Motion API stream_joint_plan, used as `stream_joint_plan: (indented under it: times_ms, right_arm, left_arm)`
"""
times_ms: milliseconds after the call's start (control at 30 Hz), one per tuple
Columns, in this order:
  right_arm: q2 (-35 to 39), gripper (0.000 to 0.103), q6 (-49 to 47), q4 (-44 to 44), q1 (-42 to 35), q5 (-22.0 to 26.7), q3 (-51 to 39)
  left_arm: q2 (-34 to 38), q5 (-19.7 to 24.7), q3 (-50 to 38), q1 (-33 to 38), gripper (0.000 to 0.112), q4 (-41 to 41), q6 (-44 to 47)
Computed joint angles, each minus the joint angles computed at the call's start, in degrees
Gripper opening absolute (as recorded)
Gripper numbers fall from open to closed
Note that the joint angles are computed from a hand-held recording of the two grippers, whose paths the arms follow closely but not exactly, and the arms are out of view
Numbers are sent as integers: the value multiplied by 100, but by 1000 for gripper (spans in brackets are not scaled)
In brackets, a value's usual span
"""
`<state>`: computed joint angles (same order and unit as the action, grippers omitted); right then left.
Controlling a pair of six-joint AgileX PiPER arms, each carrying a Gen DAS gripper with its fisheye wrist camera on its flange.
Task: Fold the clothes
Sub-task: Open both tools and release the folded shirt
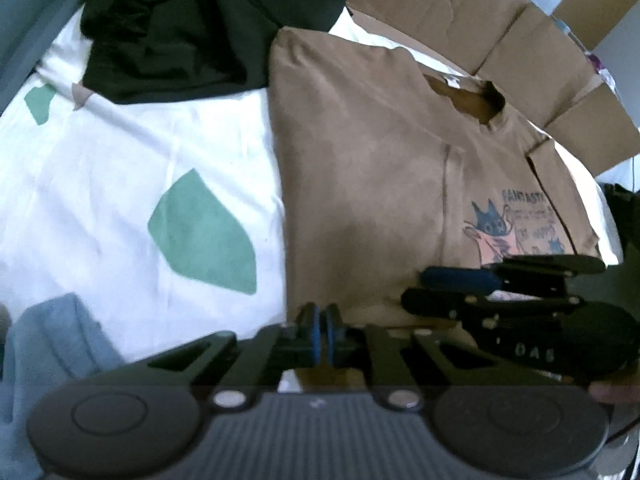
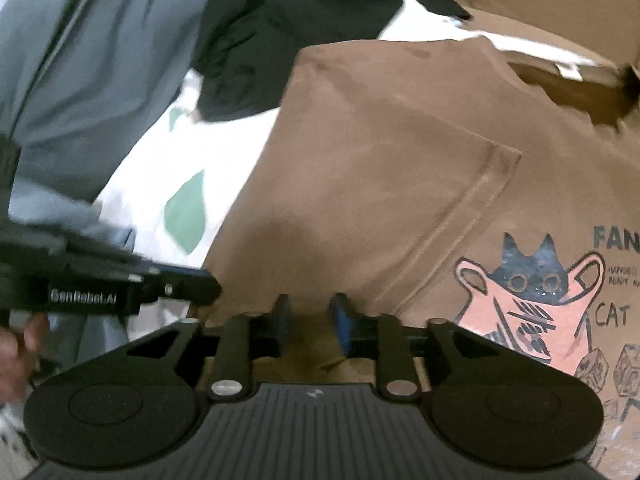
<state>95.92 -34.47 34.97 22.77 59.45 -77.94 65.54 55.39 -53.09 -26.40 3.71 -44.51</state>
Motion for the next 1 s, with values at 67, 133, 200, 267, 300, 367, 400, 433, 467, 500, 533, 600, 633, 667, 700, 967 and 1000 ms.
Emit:
stream_joint_plan:
  times_ms: [67,133,200,267,300,367,400,433,467,500,533,600,633,667,700,967,1000]
  right_arm:
    - [-142,39,-83,-101,36,14,86]
    - [-258,39,-130,-205,26,47,167]
    - [-338,39,-140,-263,-16,135,179]
    - [-421,39,-92,-248,-102,247,169]
    - [-460,39,-35,-229,-149,303,157]
    - [-561,39,44,-189,-249,403,179]
    - [-613,39,65,-174,-299,451,194]
    - [-665,39,69,-180,-347,491,206]
    - [-720,39,67,-205,-395,522,221]
    - [-772,39,73,-235,-443,546,237]
    - [-812,39,117,-288,-490,554,253]
    - [-850,39,317,-453,-560,574,265]
    - [-867,39,376,-519,-600,570,290]
    - [-883,39,436,-585,-638,565,314]
    - [-899,39,478,-653,-673,559,336]
    - [-1004,39,339,-869,-1152,811,280]
    - [-1015,39,313,-854,-1232,892,234]
  left_arm:
    - [-30,207,-77,-156,8,172,-149]
    - [-20,425,-175,-323,15,378,-326]
    - [-88,512,-220,-453,15,495,-498]
    - [-169,512,-255,-599,15,632,-712]
    - [-187,501,-282,-674,17,720,-823]
    - [-151,406,-329,-756,25,862,-973]
    - [-117,330,-319,-753,29,911,-1041]
    - [-67,229,-296,-703,29,920,-1078]
    - [-21,132,-268,-651,29,925,-1111]
    - [7,59,-240,-636,29,964,-1175]
    - [31,-57,-195,-631,29,1029,-1255]
    - [74,-423,-89,-554,28,959,-1213]
    - [129,-575,-69,-522,28,841,-1101]
    - [188,-705,-52,-512,28,745,-1014]
    - [269,-733,-50,-592,28,775,-1062]
    - [432,-739,108,-1147,32,1129,-1904]
    - [421,-687,64,-1173,40,1125,-1927]
